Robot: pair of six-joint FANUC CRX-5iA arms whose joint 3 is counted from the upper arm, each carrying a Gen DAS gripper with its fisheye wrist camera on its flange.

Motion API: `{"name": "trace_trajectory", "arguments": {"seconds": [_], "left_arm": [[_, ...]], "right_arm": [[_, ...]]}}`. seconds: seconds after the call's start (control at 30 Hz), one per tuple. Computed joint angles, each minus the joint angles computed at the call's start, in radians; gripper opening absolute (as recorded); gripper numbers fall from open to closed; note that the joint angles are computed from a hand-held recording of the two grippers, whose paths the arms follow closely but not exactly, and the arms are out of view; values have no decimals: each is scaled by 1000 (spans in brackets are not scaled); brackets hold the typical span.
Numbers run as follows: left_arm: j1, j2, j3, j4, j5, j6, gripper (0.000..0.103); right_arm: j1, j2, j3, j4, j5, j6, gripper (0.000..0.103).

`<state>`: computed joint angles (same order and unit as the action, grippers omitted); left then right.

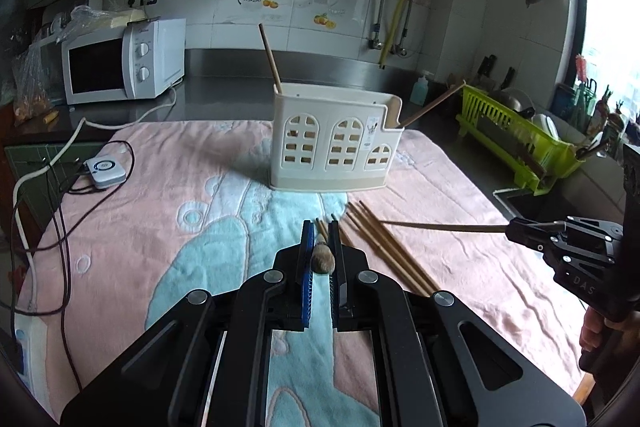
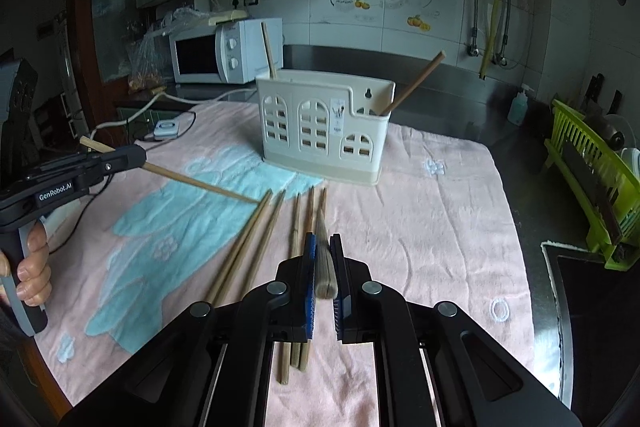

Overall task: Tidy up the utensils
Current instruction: 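Lift the left tool's chopstick over the holder while the right tool carries its chopstick there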

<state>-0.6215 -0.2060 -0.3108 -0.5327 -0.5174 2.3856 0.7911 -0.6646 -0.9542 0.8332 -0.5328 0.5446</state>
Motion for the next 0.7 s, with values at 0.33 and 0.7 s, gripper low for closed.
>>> {"name": "trace_trajectory", "arguments": {"seconds": [0.33,0.7], "left_arm": [[64,31,51,131,18,-180,5],[89,66,160,142,11,-252,5]], "right_arm": [[-50,66,143,-117,25,159,7],[-103,139,375,-347,-62,459,7]]}}
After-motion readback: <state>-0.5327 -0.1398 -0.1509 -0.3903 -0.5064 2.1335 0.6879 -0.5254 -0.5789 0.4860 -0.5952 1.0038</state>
